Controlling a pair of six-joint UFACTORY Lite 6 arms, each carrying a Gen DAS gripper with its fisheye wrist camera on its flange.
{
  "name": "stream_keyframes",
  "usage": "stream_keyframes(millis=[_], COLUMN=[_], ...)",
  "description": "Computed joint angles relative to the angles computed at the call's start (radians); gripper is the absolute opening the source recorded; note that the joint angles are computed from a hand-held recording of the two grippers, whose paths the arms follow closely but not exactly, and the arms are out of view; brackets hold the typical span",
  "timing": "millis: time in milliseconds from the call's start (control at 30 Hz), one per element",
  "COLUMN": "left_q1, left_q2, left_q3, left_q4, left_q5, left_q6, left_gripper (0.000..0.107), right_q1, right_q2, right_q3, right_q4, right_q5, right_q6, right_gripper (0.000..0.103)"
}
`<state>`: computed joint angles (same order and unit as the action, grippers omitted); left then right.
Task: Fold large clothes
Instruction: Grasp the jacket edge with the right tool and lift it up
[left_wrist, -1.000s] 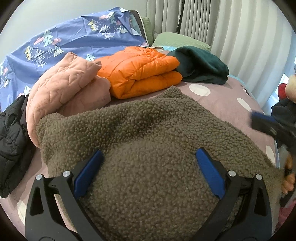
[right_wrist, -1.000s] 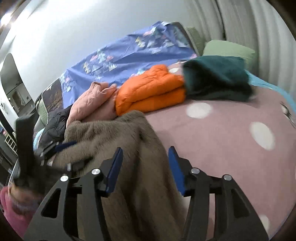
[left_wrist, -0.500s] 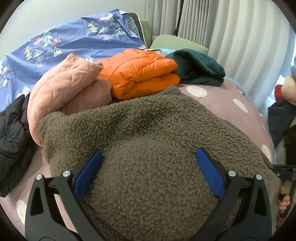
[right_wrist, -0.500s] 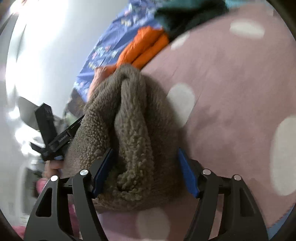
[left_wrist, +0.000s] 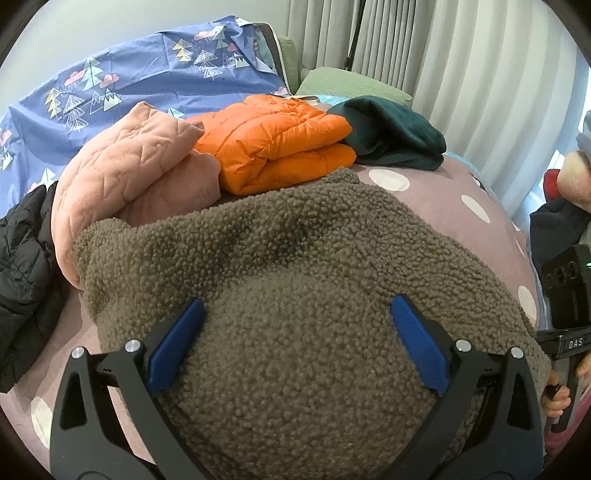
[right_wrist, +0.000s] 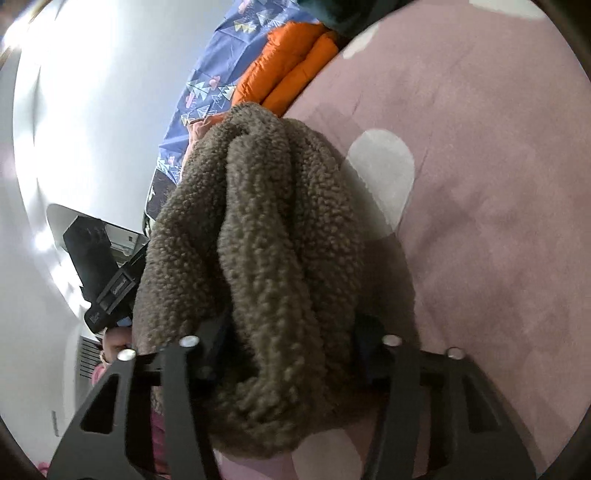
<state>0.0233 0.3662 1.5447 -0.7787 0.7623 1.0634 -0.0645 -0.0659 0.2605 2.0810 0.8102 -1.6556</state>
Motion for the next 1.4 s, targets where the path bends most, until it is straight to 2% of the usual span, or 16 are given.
stream_keyframes(millis=[100,267,367,400,467,567,633,767,900,1000,1133,1267,1400], left_q1=[0.001,0.001,0.007,0.008,0.008,0.014,0.018,0.128,0.246,0.308,0.3,0.302,0.26], left_q2=[0.007,0.015,0.016,0.016,0.013,0.013,0.014,0.008,0.005,0.089,0.194,0.315,0.449], left_q3=[0.007,0.014,0.014,0.013,0.005,0.004,0.005,0.001,0.005,0.092,0.15,0.208,0.363], left_q4=[-0.003,-0.014,-0.02,-0.021,-0.03,-0.039,-0.061,-0.211,-0.294,-0.263,-0.208,-0.294,-0.278], left_q5=[0.002,0.005,0.012,0.012,0.009,0.013,0.024,0.128,0.122,0.139,0.18,0.287,0.312], left_q6=[0.0,0.001,0.006,0.008,0.014,0.025,0.03,0.124,0.115,0.037,-0.032,-0.066,-0.13], left_gripper=[0.101,0.101,0.101,0.101,0.101,0.101,0.101,0.101,0.101,0.101,0.101,0.101,0.101], right_q1=[0.011,-0.063,-0.102,-0.098,-0.081,-0.032,-0.012,0.004,0.03,0.025,0.031,0.026,0.033], right_q2=[-0.003,0.206,0.267,0.262,0.224,0.127,0.089,0.084,0.061,0.07,0.073,0.073,0.085], right_q3=[-0.003,0.061,0.078,0.077,0.067,0.038,0.018,-0.004,-0.013,-0.012,-0.022,-0.024,-0.01], right_q4=[0.011,-0.029,-0.063,-0.052,-0.027,0.02,0.044,0.087,0.119,0.118,0.141,0.138,0.144], right_q5=[-0.008,0.153,0.214,0.214,0.18,0.089,0.054,0.058,0.03,0.039,0.046,0.047,0.043], right_q6=[-0.013,-0.046,-0.048,-0.048,-0.056,-0.057,-0.066,-0.092,-0.112,-0.114,-0.128,-0.123,-0.122], right_gripper=[0.048,0.059,0.058,0.056,0.044,0.04,0.04,0.04,0.041,0.043,0.045,0.046,0.047])
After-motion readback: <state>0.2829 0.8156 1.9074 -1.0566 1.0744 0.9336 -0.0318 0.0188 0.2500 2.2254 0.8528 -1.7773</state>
